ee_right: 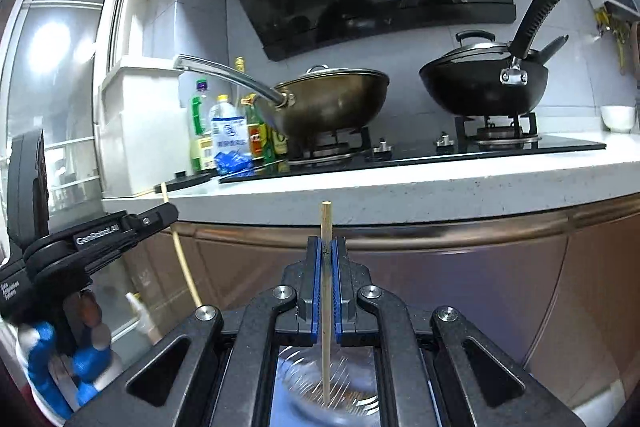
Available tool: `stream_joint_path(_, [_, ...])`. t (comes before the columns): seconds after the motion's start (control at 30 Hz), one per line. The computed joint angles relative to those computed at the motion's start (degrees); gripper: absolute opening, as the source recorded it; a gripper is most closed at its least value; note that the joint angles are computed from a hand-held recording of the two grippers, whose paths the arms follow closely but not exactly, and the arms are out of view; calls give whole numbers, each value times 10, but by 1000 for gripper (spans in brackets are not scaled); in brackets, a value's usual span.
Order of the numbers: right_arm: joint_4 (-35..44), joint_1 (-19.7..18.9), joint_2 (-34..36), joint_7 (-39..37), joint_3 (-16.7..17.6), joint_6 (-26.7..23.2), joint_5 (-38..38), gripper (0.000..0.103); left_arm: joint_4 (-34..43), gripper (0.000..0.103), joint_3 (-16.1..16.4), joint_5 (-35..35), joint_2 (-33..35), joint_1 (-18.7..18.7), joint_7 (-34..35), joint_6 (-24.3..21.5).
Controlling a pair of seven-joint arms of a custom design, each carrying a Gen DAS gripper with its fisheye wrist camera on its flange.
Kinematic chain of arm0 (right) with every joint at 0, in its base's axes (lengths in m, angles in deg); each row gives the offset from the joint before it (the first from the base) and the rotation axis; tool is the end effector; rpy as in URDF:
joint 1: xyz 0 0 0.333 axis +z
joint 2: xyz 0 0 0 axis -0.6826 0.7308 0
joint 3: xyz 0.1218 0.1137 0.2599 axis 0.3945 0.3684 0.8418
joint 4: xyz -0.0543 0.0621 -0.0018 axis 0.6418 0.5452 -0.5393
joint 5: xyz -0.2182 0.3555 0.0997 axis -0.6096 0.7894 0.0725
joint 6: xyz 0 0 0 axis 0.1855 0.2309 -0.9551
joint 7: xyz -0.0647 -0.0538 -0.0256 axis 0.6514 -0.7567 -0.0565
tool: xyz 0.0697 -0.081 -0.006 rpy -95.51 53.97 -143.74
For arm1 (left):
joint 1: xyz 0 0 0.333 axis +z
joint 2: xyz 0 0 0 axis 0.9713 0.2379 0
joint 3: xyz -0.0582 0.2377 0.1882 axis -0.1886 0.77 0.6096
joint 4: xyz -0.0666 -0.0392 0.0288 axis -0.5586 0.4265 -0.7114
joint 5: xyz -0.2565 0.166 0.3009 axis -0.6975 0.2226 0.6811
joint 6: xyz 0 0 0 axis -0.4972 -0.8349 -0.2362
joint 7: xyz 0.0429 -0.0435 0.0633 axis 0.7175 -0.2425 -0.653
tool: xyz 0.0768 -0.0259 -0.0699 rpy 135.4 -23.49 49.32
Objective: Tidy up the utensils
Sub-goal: 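Lift both chopsticks over the clear holder and open both grippers to drop them in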
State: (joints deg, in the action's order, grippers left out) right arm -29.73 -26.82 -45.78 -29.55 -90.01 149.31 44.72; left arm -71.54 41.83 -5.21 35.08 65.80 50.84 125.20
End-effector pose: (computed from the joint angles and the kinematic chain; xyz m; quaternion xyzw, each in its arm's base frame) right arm 0.5619 0.1235 0.6352 -0.6947 0.3338 -0.1733 0.6132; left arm 0.4706 -0.2925 0.6383 -0.6965 0.3016 -0.4507 0.4699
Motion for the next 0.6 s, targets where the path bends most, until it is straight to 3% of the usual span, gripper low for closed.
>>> stream_joint_path(0.1, [24,3,36,-20,5,14,21,5,32,5,-5,35,56,2,-5,-24])
stream_joint_path(0.4, [27,-8,92,-89,31,50,63,5,47,5,37,94,152,-41,-48,-78])
stream_joint_path(0.53, [16,-11,108,-98,41,58,55,6,30,6,55,99,154,-54,-65,-64])
stream_joint_path(0.6, [11,-13,110,-96,43,65,50,11,19,7,59,96,145,-57,-61,-53])
